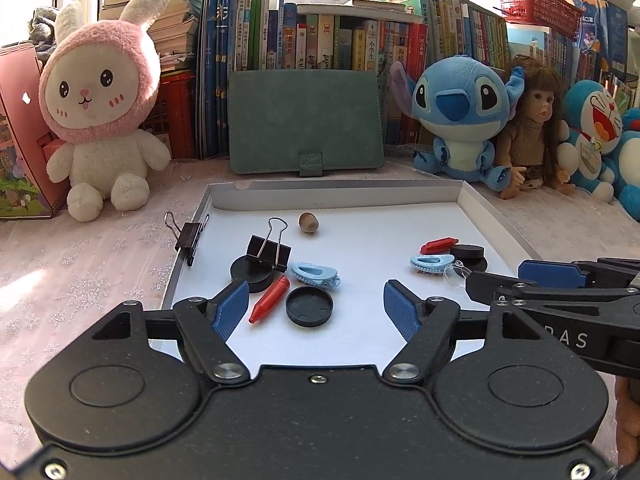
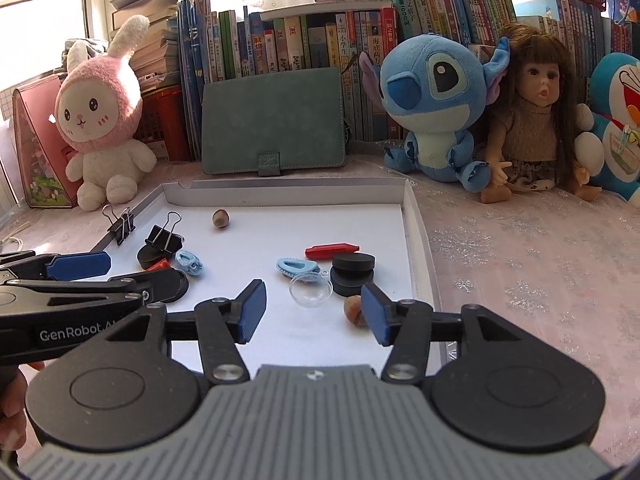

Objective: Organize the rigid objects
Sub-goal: 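Lower the lid and dome into the tray and open both tools, then withdraw both open tools from the tray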

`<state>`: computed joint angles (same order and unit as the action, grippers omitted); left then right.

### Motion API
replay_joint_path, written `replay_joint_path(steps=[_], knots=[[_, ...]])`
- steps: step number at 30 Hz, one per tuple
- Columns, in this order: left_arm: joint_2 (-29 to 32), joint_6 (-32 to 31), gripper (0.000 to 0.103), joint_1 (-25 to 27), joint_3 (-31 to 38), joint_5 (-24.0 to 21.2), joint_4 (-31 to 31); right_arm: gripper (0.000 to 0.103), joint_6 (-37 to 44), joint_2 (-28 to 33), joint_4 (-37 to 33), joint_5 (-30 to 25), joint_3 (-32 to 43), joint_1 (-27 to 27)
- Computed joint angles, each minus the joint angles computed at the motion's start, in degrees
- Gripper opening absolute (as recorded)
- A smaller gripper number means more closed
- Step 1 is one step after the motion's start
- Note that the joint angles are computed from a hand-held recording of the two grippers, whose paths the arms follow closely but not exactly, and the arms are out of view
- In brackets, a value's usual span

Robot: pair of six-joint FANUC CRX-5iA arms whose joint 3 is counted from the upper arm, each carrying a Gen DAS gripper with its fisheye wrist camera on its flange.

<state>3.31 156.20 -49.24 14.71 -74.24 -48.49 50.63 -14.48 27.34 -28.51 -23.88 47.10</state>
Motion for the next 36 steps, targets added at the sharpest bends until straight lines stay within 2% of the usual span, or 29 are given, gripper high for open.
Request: replay_joint_path(steps=[4, 9, 17, 29, 36], knots=[[-0.5, 0.4, 0.078, -1.2, 0.0, -0.9, -0.6, 0.074, -1.7, -1.6, 1.9, 0.4, -1.5, 0.2], [-0.9, 1.4, 0.079, -3.5, 0.1, -3.6, -2.8, 0.086, -2.7, -3.6, 2.7, 0.7, -3.0, 0.3], [-2.7, 3.6, 0.081, -6.0, -1.9, -5.1, -3.0, 0.089, -5.1, -6.6, 4.5, 0.5, -6.0, 0.3], [-2.4, 7.1, 0.082, -10.1, -3.6, -9.2, -4.7, 0.096, -10.9, -11.8, 11.3, 0.7, -12.9, 2.5], [-2.3, 9.0, 0.082, -9.0, -5.1, -8.0, -2.2, 0.102, -11.2, -11.1, 11.2, -1.0, -13.6, 3.7]])
